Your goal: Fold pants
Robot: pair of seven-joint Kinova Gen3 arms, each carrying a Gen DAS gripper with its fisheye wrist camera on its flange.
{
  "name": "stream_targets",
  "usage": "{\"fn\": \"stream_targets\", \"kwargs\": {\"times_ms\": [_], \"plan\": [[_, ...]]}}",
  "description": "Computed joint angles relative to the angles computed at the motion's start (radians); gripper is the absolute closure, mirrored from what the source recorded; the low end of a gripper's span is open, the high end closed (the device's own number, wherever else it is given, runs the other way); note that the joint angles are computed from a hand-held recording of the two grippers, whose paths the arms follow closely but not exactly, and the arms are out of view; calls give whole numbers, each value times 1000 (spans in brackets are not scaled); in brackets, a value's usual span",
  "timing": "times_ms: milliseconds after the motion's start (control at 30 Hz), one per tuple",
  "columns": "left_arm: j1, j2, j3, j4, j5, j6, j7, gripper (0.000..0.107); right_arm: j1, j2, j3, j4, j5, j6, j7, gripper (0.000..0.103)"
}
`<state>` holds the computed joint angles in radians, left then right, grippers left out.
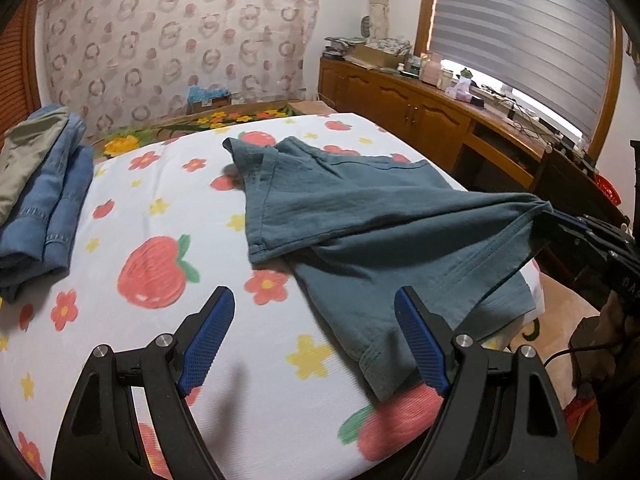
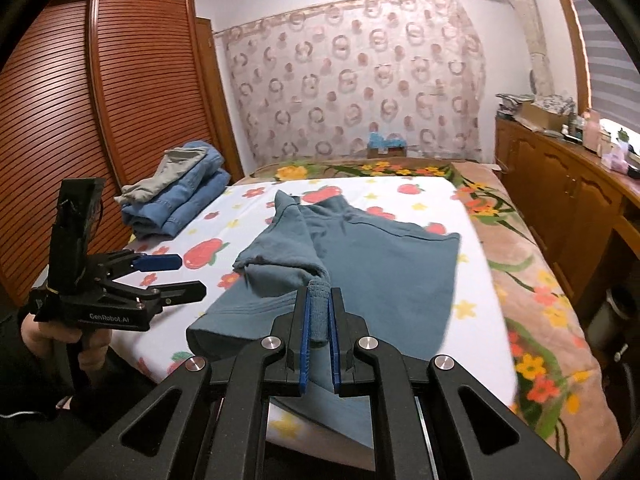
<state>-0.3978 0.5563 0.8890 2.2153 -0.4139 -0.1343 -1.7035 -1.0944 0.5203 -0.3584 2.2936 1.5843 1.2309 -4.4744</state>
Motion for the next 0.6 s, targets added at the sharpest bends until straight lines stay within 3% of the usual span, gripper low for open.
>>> {"fn": "stream_targets", "kwargs": {"times_ms": [333,500,600], "plan": [[59,-17,-36,7,6,-8,0,25,-59,-11,10,-67,-110,7,61,95],[189,-59,-187,45,20,-124,8,25,-64,-26,15,-53,-140,-28,37,95],[213,-57,-218,49,-10,-148,36,25,-69,-35,16,-56,-166,-43,36,95]]}}
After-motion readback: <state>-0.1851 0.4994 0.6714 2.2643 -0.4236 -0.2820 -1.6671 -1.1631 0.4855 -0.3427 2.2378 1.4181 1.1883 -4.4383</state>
